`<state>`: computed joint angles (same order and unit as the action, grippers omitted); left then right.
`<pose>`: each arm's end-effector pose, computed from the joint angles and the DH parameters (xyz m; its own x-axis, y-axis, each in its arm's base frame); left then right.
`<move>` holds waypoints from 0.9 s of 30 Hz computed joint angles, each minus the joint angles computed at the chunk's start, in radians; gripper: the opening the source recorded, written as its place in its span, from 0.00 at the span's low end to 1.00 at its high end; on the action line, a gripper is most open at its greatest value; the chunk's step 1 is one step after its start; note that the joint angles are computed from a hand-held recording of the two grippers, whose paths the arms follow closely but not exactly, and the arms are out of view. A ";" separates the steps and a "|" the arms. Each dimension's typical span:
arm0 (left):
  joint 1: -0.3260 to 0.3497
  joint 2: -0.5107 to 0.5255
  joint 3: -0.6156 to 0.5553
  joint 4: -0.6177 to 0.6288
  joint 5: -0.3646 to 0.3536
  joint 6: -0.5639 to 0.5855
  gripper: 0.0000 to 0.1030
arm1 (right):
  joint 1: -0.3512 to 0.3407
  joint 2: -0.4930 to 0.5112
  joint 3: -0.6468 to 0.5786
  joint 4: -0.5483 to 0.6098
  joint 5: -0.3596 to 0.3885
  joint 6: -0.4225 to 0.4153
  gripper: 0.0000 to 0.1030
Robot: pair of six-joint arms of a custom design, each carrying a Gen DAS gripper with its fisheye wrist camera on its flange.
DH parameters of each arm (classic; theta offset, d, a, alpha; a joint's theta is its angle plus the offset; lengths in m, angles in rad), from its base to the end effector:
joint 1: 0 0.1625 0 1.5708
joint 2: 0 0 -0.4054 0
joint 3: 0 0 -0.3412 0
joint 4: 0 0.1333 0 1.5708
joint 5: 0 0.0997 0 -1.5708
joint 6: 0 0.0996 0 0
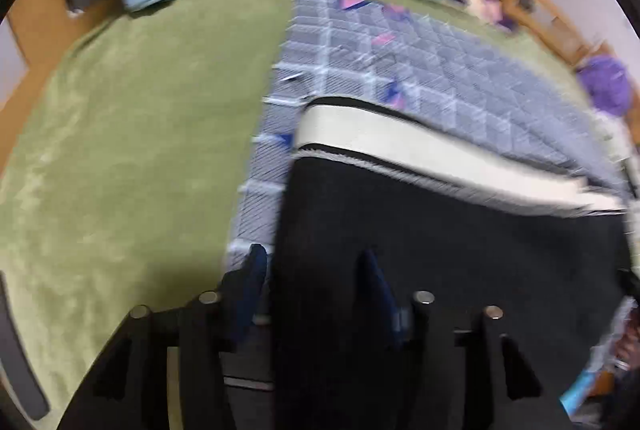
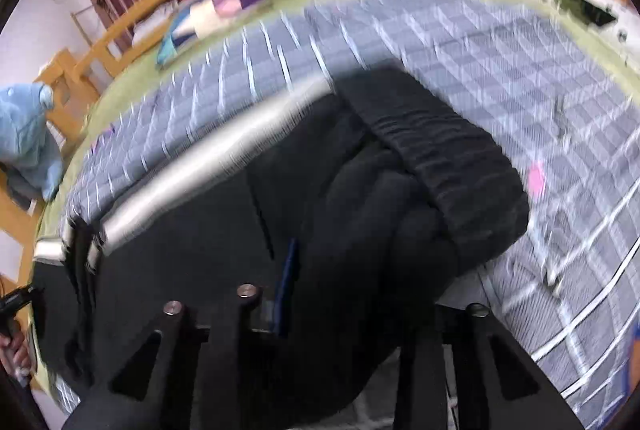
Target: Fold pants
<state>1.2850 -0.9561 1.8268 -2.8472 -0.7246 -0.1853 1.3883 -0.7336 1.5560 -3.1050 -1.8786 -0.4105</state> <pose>0.0384 -0.6067 0.2114 -0.7547 -0.2574 -0.6035 0.1221 0.8487 -0.5147 -0.0203 -0.6784 0.1772 -0.8812 0.0399 0.4710 -0.2337 0.8294 -0.5074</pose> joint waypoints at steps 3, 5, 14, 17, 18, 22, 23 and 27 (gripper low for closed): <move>-0.026 -0.042 0.061 -0.060 0.012 0.027 0.54 | -0.010 -0.057 0.073 -0.010 -0.031 -0.017 0.44; -0.069 -0.075 0.124 -0.152 0.032 0.066 0.72 | 0.020 -0.089 0.134 -0.098 -0.103 -0.064 0.45; -0.104 -0.065 0.366 -0.298 0.014 0.022 0.76 | 0.170 -0.133 0.256 -0.166 -0.066 -0.104 0.52; -0.103 -0.164 0.480 -0.442 -0.105 0.037 0.76 | 0.222 -0.066 0.235 -0.143 -0.080 -0.102 0.52; -0.090 -0.199 0.502 -0.465 -0.151 0.015 0.76 | 0.239 -0.047 0.231 -0.125 -0.073 -0.099 0.52; -0.061 -0.274 0.558 -0.463 -0.163 -0.049 0.76 | 0.275 -0.023 0.255 -0.119 -0.032 -0.065 0.52; -0.054 -0.270 0.563 -0.475 -0.164 -0.045 0.76 | 0.284 -0.018 0.260 -0.123 -0.032 -0.051 0.52; -0.004 -0.249 0.568 -0.550 -0.259 -0.016 0.75 | 0.295 -0.046 0.294 -0.104 0.046 0.033 0.52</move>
